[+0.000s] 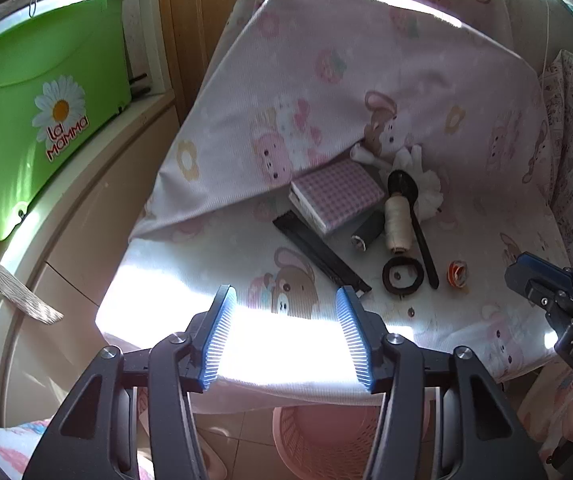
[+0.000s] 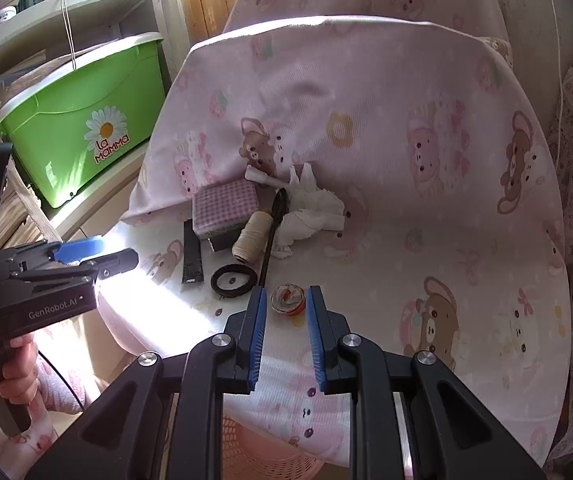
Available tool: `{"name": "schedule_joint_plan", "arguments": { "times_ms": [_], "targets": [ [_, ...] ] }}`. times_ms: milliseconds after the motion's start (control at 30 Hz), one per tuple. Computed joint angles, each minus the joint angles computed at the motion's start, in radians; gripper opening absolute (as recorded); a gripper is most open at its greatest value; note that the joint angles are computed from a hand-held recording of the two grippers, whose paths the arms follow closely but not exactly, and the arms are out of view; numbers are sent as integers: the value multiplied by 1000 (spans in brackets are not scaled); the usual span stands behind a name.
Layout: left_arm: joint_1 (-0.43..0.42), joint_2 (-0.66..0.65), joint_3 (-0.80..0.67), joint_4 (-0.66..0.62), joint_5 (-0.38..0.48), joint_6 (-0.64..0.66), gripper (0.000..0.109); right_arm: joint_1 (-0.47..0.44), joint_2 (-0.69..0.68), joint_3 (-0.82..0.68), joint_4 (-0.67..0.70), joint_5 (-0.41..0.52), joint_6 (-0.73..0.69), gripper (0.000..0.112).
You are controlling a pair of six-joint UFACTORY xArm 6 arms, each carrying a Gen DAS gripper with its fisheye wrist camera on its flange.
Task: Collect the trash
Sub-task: 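Grasp the black comb with the left tool while the right tool grasps the small red cap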
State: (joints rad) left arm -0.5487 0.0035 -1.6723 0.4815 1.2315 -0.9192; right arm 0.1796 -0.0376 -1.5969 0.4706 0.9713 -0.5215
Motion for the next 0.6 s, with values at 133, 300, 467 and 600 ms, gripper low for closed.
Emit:
{"name": "schedule_joint_plan", "arguments": {
  "times_ms": [133,300,467,600],
  "targets": [
    [47,12,22,-120,-85,1,44,8,40,-21,-4,5,27,26],
    [74,48,-2,-167,-143,-1,48,29,60,-14,-56,-38,72,59],
    [68,165,-140,-128,-50,9,51,53,81,-20,-117,-67,94,59],
    [58,234,-229,-78,26,4,51,64,99,-32,-142,-69,114,59]
  ]
}}
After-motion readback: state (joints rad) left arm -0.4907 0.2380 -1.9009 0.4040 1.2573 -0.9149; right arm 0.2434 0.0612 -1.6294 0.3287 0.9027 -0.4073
